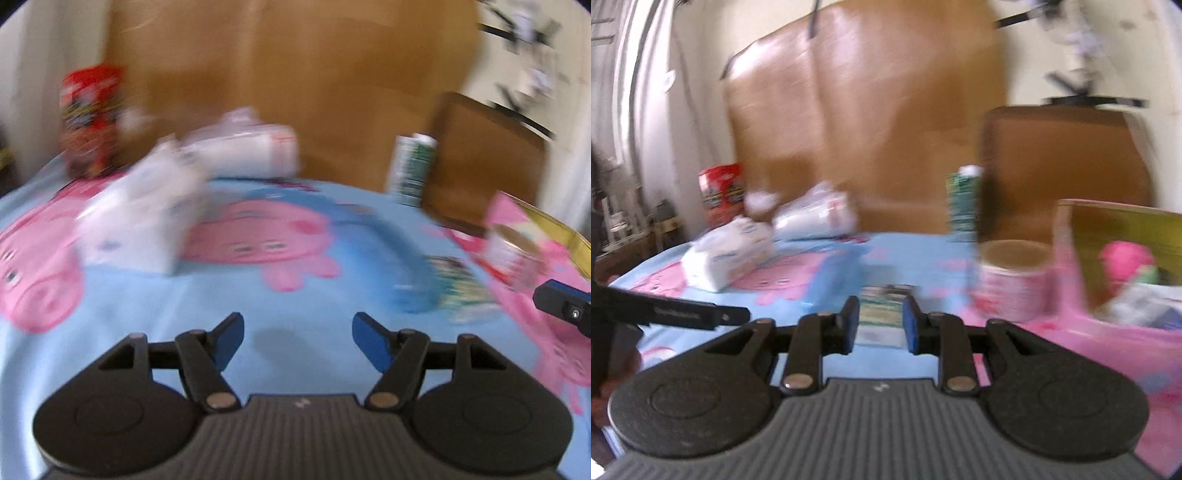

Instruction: Organize soft objects

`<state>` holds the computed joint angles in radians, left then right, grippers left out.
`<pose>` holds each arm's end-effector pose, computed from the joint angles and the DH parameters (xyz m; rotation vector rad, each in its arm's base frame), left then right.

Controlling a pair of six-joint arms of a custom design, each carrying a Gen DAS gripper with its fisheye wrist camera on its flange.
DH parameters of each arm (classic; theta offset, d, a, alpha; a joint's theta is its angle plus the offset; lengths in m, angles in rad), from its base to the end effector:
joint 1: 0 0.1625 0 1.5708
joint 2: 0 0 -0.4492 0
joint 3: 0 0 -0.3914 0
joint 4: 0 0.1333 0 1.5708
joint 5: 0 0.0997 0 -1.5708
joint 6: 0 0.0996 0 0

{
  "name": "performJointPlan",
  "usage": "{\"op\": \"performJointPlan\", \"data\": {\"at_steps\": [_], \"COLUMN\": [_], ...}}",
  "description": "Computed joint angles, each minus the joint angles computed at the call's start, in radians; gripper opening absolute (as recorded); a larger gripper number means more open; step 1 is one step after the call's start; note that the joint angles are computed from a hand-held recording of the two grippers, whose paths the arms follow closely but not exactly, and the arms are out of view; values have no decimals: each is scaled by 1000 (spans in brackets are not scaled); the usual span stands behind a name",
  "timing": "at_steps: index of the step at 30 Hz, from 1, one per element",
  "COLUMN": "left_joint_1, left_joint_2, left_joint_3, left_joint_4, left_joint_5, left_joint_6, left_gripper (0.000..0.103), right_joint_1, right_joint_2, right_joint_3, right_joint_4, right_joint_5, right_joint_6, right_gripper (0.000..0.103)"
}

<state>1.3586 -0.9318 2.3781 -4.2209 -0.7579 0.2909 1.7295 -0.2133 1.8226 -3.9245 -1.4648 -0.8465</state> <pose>0.1134 -0.4502 0.2032 -0.0736 2.0476 -1.3154 0.2312 -0.5346 -0.1388 1.3941 -2.4162 1.0749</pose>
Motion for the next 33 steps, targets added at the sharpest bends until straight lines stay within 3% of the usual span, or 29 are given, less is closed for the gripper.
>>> {"op": "performJointPlan", "data": {"at_steps": [1, 4, 8, 10, 11, 13, 15, 18, 19, 22, 24, 28, 33], "left_joint_1": [18, 67, 80, 96, 106, 122, 134, 136, 134, 128, 119, 93, 9], "left_joint_2": [0, -19, -30, -38, -40, -43, -46, -50, -52, -58, -67, -110, -125], "left_joint_3": [-5, 15, 18, 19, 20, 24, 28, 32, 34, 47, 62, 102, 126], "left_joint_4": [-11, -61, -59, -56, -60, -72, -79, -72, -64, -38, -6, 117, 225], "left_joint_5": [-2, -105, -142, -179, -196, -227, -253, -264, -270, -286, -296, -390, -359], "left_joint_6": [-13, -47, -64, -87, -101, -133, -159, -157, -149, -127, -133, -220, -246], "left_gripper": [65, 66, 66, 66, 66, 66, 66, 70, 77, 81, 81, 81, 81], "right_joint_1": [19, 79, 148, 169, 172, 168, 160, 130, 113, 54, 4, -74, -121], "right_joint_2": [13, 72, 169, 200, 210, 196, 157, 77, 46, -27, -46, -51, -42], "right_joint_3": [-31, -160, -389, -497, -539, -536, -451, -247, -173, 29, 145, 281, 335], "right_joint_4": [43, 164, 305, 436, 509, 589, 594, 516, 478, 317, 139, -73, -170], "right_joint_5": [-10, -65, -233, -334, -362, -352, -294, -203, -178, -131, -104, -61, -7], "right_joint_6": [-8, -25, -35, 8, 44, 102, 67, -64, -100, -151, -170, -206, -249], "right_gripper": [39, 55, 68, 68, 60, 56, 56, 56, 56, 59, 76, 78, 79]}}
